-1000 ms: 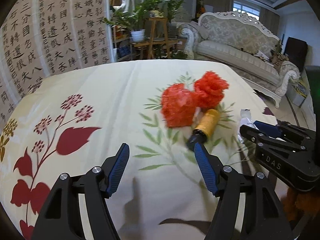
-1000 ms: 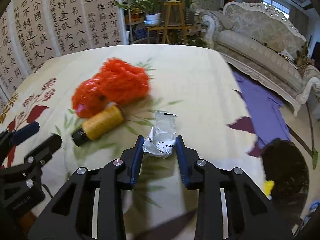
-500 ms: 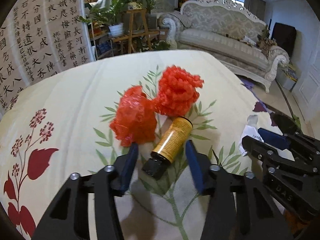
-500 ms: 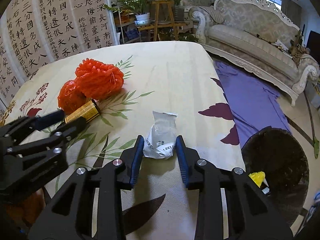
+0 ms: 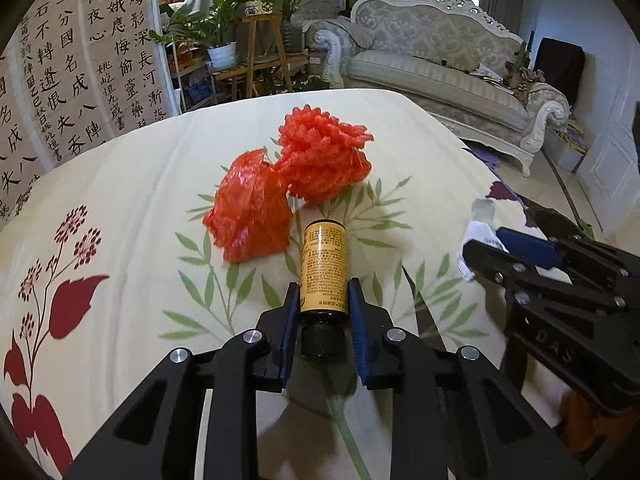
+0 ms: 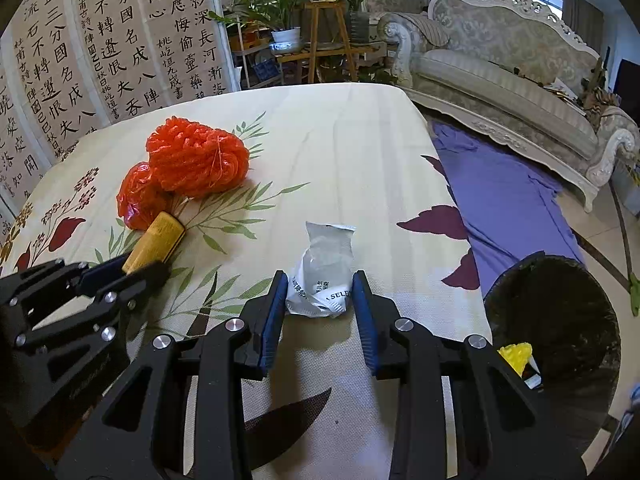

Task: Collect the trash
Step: 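Lift the tissue packet and gold bottle toward the bin with both grippers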

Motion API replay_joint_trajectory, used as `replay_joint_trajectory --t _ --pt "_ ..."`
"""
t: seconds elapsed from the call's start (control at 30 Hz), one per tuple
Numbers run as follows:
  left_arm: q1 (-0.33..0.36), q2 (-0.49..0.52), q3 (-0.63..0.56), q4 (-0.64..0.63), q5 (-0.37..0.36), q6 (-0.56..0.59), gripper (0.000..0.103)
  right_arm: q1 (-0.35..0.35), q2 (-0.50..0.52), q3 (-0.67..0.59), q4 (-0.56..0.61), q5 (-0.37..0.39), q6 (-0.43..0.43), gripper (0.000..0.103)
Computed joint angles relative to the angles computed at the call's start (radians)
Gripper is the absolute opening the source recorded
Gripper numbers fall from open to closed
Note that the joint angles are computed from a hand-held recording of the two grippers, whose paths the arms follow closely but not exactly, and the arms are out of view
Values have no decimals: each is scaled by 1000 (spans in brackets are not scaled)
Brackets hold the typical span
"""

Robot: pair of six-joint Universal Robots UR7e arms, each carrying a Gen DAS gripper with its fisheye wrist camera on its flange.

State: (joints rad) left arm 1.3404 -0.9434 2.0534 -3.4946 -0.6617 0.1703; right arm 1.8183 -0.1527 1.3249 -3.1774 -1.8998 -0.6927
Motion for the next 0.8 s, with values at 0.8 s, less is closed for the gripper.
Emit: replay_joint_trajectory --t 0.8 --pt "-113 64 69 -163 -40 32 25 -40 -167 275 -288 24 -16 29"
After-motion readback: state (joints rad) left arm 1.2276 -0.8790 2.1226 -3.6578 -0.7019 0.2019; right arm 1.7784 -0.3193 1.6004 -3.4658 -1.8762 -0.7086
